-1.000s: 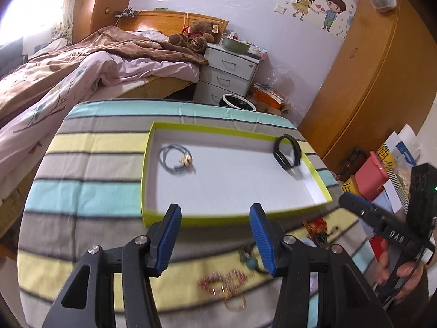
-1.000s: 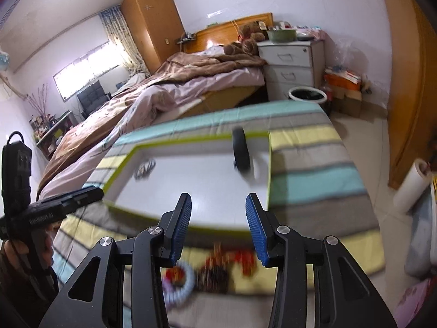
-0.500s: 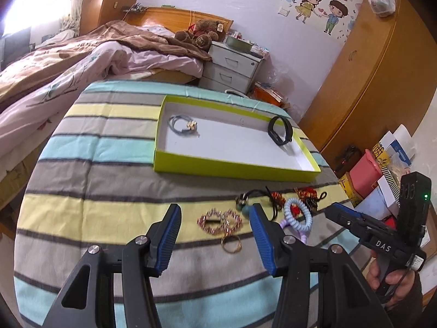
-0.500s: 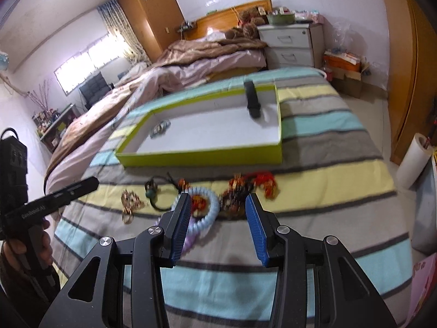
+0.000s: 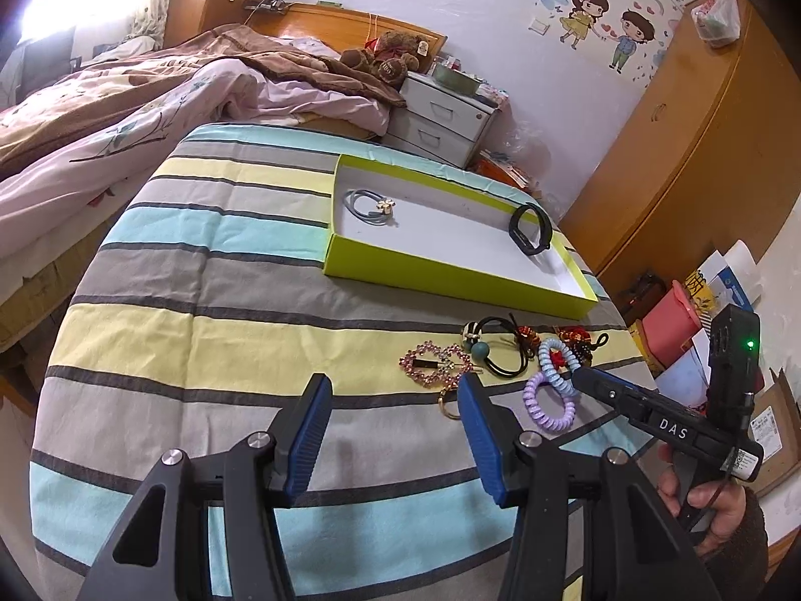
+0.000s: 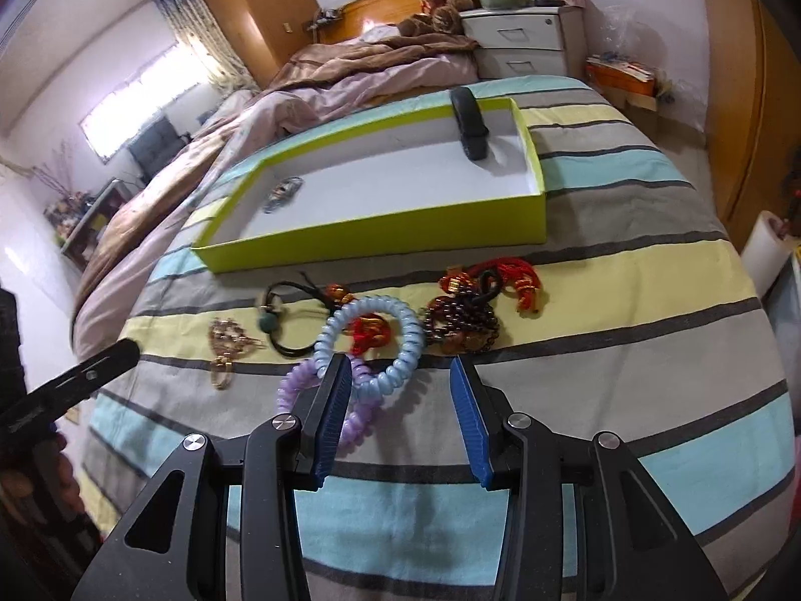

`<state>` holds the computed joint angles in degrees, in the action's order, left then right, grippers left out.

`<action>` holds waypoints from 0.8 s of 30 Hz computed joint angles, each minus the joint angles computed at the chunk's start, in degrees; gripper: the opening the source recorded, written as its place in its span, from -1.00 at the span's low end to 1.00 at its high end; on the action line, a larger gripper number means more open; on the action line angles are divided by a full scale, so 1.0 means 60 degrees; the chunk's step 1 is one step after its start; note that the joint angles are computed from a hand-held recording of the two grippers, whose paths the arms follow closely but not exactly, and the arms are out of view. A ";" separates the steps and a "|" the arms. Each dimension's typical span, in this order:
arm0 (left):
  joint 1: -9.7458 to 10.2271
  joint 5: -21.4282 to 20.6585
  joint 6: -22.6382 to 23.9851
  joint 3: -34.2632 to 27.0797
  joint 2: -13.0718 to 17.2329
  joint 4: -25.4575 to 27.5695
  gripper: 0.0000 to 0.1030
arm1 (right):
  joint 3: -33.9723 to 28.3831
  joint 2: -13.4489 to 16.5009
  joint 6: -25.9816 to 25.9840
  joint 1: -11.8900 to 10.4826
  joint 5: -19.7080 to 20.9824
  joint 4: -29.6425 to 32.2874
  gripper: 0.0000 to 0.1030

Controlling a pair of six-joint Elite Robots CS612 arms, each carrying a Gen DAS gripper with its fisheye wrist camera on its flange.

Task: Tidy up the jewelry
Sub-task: 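Grasp the light-blue coil hair tie with the right tool while the left tool moves to the pink clip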

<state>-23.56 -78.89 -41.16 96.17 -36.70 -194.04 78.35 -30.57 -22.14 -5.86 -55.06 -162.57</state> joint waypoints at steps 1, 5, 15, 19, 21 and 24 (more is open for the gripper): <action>0.0016 -0.0035 -0.0022 0.0005 0.0000 0.0018 0.00 | 0.0016 -0.0008 -0.0002 0.0017 -0.0037 -0.0040 -0.18; 0.0064 -0.0303 0.0041 -0.0011 0.0032 -0.0030 0.00 | 0.0023 -0.0027 -0.0080 0.0060 -0.0088 0.0021 -0.51; 0.0176 -0.0881 0.0785 -0.0568 0.0191 0.0637 0.00 | 0.0151 -0.0071 0.0013 0.0070 -0.0213 -0.0499 -0.84; 0.0235 -0.1285 0.1518 -0.1025 0.0320 0.1355 0.00 | 0.0190 -0.0104 0.0114 -0.0016 0.0077 -0.0563 -0.84; 0.0165 -0.0923 0.1837 -0.1210 0.0350 0.1801 0.00 | 0.0199 -0.0118 0.0180 -0.0074 0.0219 -0.0574 -0.84; 0.0151 -0.0986 0.2488 -0.1480 0.0429 0.2167 0.00 | 0.0264 -0.0159 0.0245 -0.0151 0.0291 -0.0671 -0.84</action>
